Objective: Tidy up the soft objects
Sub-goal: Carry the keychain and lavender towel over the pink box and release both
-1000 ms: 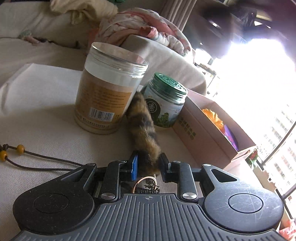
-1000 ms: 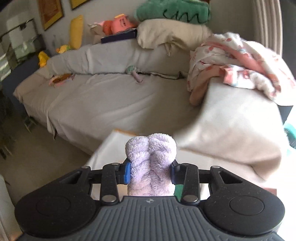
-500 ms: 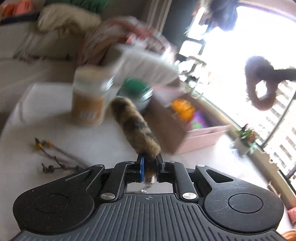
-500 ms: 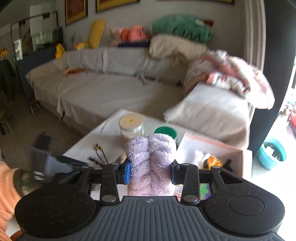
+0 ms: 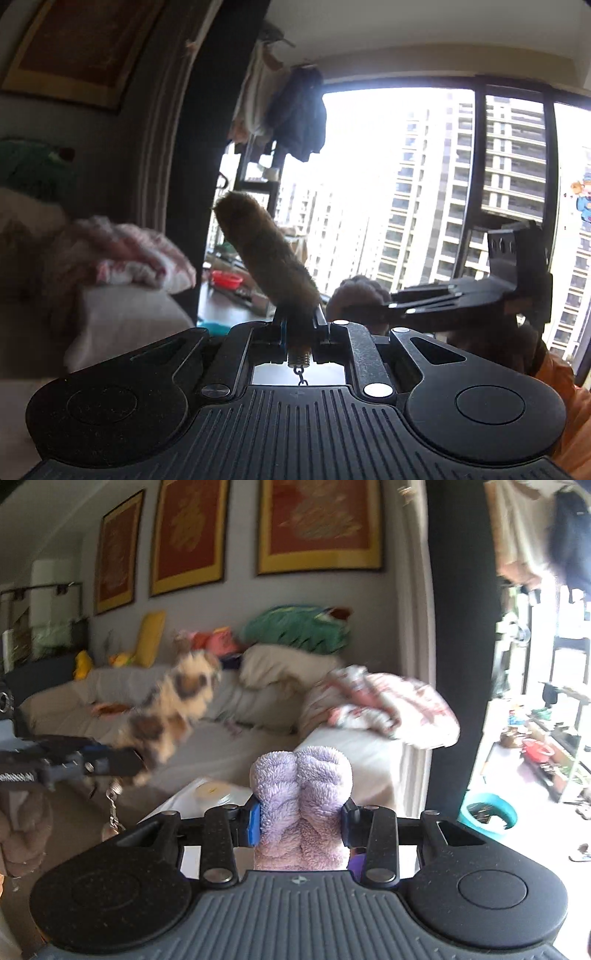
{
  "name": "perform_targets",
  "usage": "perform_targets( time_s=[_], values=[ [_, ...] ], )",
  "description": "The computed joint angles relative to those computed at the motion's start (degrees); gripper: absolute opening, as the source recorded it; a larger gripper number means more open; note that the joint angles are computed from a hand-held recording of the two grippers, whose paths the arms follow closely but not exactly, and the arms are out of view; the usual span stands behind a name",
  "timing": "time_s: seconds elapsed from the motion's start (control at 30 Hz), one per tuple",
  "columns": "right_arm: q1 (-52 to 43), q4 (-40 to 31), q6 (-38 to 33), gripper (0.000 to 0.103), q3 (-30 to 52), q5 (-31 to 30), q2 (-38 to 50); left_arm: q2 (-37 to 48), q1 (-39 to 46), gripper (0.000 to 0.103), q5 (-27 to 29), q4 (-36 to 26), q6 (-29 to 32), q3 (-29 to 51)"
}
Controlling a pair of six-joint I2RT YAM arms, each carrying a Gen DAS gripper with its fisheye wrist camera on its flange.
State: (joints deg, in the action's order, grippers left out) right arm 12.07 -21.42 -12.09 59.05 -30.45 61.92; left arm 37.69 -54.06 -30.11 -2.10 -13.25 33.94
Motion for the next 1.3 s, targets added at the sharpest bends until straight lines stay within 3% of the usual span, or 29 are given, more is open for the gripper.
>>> perform_targets(
  time_s=[0.17, 0.3, 0.5, 0.67, 0.8, 0.97, 1.13, 1.3],
  values=[
    [-4.3, 3.0, 1.6, 0.038, 2.0, 2.1, 3.5, 16.4, 11.0, 0.014, 11.4, 8.6, 3.1, 8.0],
    [-7.7, 5.0, 2.5, 0.038, 3.3, 1.6, 7.5, 26.7, 20.0, 0.014, 21.1, 10.2, 1.3, 16.3],
    [-10.1, 8.1, 3.9, 0.039, 6.0, 1.6, 16.6, 38.9, 28.0, 0.014, 24.5, 12.6, 3.2, 26.5],
    [-10.2, 8.8, 4.3, 0.039, 7.2, 3.1, 24.3, 47.1, 35.3, 0.015, 29.8, 19.1, -1.6, 24.6],
    [-8.4, 8.9, 3.9, 0.039, 7.6, 5.8, 28.8, 59.2, 40.1, 0.015, 34.2, 21.6, -6.8, 23.0],
    [-4.3, 8.7, 4.0, 0.039, 9.6, 8.9, 32.1, 69.3, 43.8, 0.016, 36.1, 24.5, -9.0, 21.4],
    [1.0, 7.5, 5.9, 0.039, 15.3, 9.9, 37.7, 71.6, 43.0, 0.017, 35.8, 16.5, -6.8, 22.2],
    [6.0, 2.9, 10.6, 0.039, 27.5, 7.9, 48.2, 73.4, 41.5, 0.018, 30.5, 0.8, -6.5, 28.8]
  ],
)
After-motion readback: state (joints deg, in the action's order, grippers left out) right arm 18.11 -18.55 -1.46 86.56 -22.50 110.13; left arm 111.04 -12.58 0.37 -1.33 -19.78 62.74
